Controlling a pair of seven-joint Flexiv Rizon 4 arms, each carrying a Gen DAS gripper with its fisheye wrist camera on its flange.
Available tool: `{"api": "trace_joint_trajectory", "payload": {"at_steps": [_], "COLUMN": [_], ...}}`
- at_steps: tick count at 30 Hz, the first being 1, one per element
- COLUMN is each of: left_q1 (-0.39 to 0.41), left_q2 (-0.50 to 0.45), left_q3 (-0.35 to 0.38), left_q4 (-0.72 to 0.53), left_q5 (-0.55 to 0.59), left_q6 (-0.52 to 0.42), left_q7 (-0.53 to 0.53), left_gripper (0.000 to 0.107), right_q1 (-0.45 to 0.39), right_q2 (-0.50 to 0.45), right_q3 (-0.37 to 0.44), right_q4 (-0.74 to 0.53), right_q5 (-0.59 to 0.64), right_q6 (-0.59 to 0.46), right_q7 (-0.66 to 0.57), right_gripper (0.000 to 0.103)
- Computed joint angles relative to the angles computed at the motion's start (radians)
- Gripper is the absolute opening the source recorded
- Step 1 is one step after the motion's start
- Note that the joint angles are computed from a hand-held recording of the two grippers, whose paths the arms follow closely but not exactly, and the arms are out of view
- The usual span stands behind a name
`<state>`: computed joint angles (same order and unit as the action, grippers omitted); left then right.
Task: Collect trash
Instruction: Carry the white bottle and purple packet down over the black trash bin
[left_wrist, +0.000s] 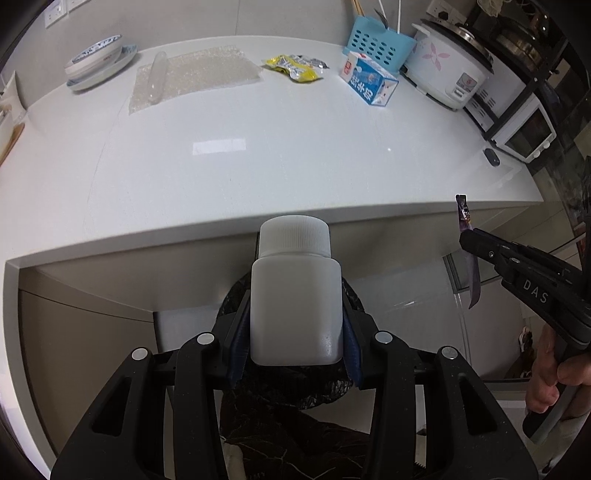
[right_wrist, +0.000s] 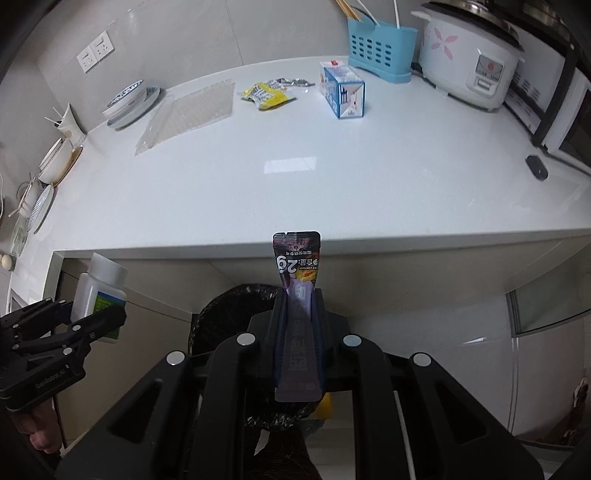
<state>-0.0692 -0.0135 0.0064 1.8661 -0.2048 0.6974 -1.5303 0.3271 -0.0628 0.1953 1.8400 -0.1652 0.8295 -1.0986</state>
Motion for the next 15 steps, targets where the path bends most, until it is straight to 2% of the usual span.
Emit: {"api": "trace_joint_trajectory", "payload": {"at_steps": [4, 8, 15], "left_q1": [-0.006, -0.008, -0.018], "left_q2": [0.001, -0.009, -0.031], "left_q3": [-0.001, -0.002, -0.006], "left_q4": [0.031, 0.063, 0.111], "left_q5": [0.007, -0.038, -0.017], "left_q6": [-0.003, -0.004, 0.074], "left_q7": [-0.012, -0.007, -0.014], "left_gripper": [0.041, 0.041, 0.041], "right_q1": [0.001, 0.0, 0.004], "right_q2": [0.009, 0.016, 0.017], "right_q3": [0.005, 0.009, 0.015], "right_q4": [0.036, 0.062, 0.113], "right_q5": [-0.001, 0.031, 0.053], "right_q6": [0.004, 0.003, 0.031], "right_q7": [0.004, -0.003, -0.008], "right_gripper": [0.012, 0.012, 0.012]}}
